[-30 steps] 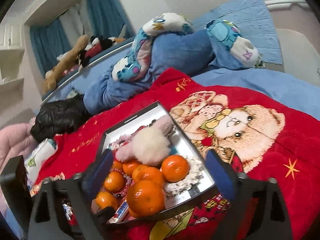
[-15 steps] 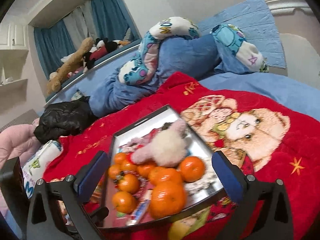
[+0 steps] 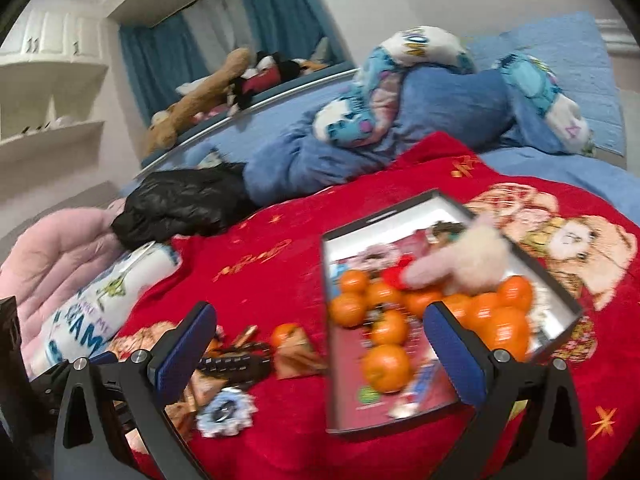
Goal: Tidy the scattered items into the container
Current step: 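Move the left tool back to the beige plush while the right tool returns to the pile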
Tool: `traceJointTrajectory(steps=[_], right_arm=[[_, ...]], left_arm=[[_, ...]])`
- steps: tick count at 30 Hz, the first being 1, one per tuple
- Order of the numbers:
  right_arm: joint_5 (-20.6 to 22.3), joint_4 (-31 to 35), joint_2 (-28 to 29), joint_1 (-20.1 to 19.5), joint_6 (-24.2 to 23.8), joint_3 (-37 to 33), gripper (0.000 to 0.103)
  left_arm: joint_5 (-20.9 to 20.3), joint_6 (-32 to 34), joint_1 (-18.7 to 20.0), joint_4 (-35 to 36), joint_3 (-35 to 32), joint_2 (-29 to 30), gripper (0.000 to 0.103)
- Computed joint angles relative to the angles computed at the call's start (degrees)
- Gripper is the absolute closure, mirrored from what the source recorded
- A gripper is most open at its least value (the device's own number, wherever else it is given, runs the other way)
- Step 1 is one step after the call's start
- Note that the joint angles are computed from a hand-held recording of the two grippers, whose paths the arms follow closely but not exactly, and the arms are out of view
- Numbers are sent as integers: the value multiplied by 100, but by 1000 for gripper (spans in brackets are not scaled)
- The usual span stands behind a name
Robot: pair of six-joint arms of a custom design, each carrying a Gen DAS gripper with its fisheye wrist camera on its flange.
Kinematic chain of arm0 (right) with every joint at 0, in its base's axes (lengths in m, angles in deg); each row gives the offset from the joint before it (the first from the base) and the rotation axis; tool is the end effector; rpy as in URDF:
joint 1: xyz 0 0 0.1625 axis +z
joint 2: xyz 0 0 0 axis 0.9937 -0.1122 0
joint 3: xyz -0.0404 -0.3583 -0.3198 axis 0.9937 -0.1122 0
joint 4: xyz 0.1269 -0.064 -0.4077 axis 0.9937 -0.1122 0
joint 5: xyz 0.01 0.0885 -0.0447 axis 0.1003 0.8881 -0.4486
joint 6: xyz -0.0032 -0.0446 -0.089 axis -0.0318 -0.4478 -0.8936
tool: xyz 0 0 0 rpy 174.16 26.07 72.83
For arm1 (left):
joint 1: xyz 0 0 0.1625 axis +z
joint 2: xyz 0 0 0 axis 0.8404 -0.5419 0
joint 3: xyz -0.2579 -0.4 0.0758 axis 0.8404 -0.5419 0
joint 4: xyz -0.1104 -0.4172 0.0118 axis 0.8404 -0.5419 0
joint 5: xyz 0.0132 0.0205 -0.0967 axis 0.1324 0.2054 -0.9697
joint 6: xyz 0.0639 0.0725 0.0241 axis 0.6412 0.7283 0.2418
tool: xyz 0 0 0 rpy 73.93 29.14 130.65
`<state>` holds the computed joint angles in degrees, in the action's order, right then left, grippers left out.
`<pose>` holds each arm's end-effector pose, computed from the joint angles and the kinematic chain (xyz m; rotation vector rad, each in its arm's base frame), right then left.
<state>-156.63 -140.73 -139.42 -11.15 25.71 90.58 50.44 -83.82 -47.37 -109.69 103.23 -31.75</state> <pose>0.0397 -0.4411 0.3933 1.0888 -2.6645 1.0928 -0.4553 -0.3005 -0.0202 0.0728 1.9572 -1.1932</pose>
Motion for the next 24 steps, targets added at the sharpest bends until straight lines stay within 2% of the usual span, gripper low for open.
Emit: traceJointTrajectory(steps=[4,8,10,13,17,20,22,24], right_arm=[[-249,-96,73,246,-111,220,0],[-394,-95,144,420,-188,357,0],[-509,-121,190,513,-204,423,0],[-598,-93,217,587,-264,498,0],[-751,-127,248,669,-354,595,0],[-776,50,259,687,-377,582,0],[-809,126,273,698,-442,588,0],[-883,162,316,733,-479,582,0]], left_arm=[[-437,-607,-189,705,129,-134,0],[-708,-789,-348,661,462,-319,0],[-827,-824,-372,396,724,-473,0],[-799,-736,-376,-253,1176,-704,0],[-809,-659,-204,-922,1571,-852,1],[-734,-442,-60,-1453,1774,-894,16],[-710,-139,72,-1967,1896,-892,33],[-674,-109,112,-2119,1948,-871,39]])
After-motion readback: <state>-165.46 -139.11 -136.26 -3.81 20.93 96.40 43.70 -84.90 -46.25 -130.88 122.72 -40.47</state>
